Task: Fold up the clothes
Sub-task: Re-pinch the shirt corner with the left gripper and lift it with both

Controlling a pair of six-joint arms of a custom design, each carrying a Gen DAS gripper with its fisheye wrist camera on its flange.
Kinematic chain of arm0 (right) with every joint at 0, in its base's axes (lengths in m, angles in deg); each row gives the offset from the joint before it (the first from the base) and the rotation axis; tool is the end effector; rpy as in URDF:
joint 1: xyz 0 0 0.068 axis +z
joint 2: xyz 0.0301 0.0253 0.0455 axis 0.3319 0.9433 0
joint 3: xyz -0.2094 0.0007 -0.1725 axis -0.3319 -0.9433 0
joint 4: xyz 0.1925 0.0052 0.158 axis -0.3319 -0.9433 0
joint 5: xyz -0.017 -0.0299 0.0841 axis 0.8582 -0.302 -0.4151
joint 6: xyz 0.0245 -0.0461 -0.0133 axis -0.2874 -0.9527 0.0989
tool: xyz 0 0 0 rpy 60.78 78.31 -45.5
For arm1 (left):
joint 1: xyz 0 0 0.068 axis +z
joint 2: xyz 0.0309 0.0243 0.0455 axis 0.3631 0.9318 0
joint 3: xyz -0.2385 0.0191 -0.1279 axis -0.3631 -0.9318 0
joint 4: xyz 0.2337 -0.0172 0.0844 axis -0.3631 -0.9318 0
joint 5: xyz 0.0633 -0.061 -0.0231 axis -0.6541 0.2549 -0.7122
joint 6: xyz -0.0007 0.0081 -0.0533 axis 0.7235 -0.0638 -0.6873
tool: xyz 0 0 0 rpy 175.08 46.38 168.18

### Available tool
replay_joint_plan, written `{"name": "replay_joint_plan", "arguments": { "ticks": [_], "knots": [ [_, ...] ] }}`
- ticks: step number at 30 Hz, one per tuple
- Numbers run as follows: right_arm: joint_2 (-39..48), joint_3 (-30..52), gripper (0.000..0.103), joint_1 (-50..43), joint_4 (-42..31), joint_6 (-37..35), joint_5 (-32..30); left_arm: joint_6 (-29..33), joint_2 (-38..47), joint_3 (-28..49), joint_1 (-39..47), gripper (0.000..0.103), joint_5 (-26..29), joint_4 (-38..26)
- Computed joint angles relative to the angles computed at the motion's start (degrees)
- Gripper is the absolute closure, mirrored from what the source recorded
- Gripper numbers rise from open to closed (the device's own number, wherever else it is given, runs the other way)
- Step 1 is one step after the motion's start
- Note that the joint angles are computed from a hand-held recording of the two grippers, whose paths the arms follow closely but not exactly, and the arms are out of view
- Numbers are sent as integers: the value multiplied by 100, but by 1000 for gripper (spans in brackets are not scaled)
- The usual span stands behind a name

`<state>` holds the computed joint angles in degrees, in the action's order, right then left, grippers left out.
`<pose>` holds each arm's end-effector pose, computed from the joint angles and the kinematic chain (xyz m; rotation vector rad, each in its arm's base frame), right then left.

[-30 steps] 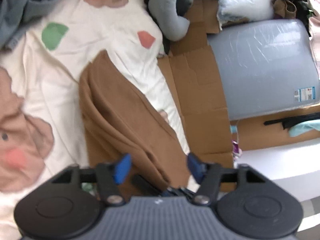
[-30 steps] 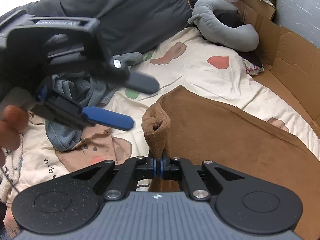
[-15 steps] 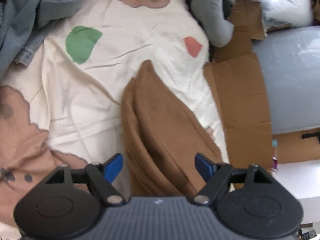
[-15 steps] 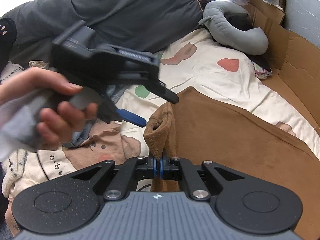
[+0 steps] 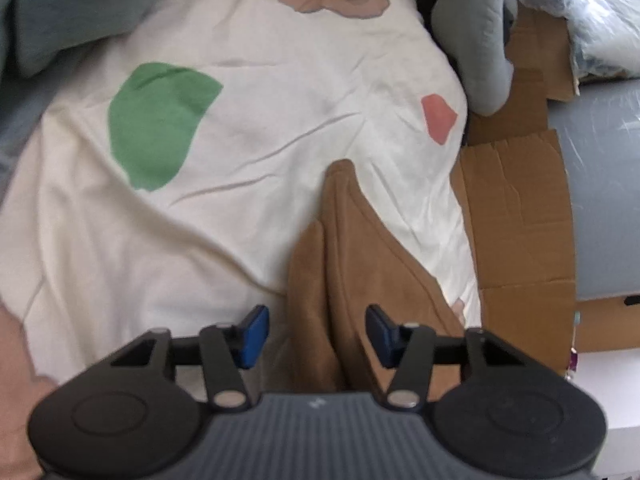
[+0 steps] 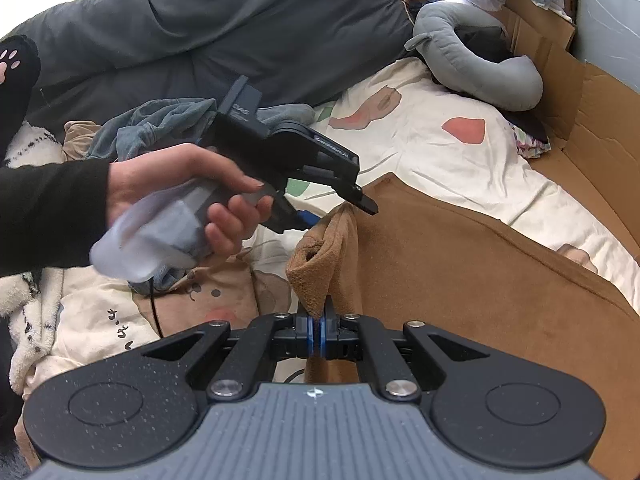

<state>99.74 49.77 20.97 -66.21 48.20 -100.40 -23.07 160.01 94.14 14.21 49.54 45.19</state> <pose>0.1882 0.0153 0.2179 -0.3062 2.4110 0.3143 0.3972 -0.0713 0.0493 -0.3367 2.7310 -1.0817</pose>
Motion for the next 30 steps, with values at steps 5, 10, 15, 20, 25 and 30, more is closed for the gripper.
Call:
{"name": "replay_joint_plan", "arguments": {
  "ticks": [5,10,15,20,25,30],
  "knots": [
    [-22,-13,102,-21,14,43,-15,33,307,423,-34,66,42,-154],
    [-77,-38,102,-45,14,94,-41,73,384,567,-52,90,72,-132],
    [-158,16,102,-350,-87,47,-233,163,216,453,-99,93,22,14],
    [-118,194,102,-858,-420,-91,-589,0,-36,264,-245,94,-73,251],
    [-355,246,102,-1270,-564,-386,-779,-172,-383,134,-445,94,-187,354],
    [-760,351,102,-2032,-994,-969,-1295,-235,-816,43,-765,94,-394,391]
  ]
}}
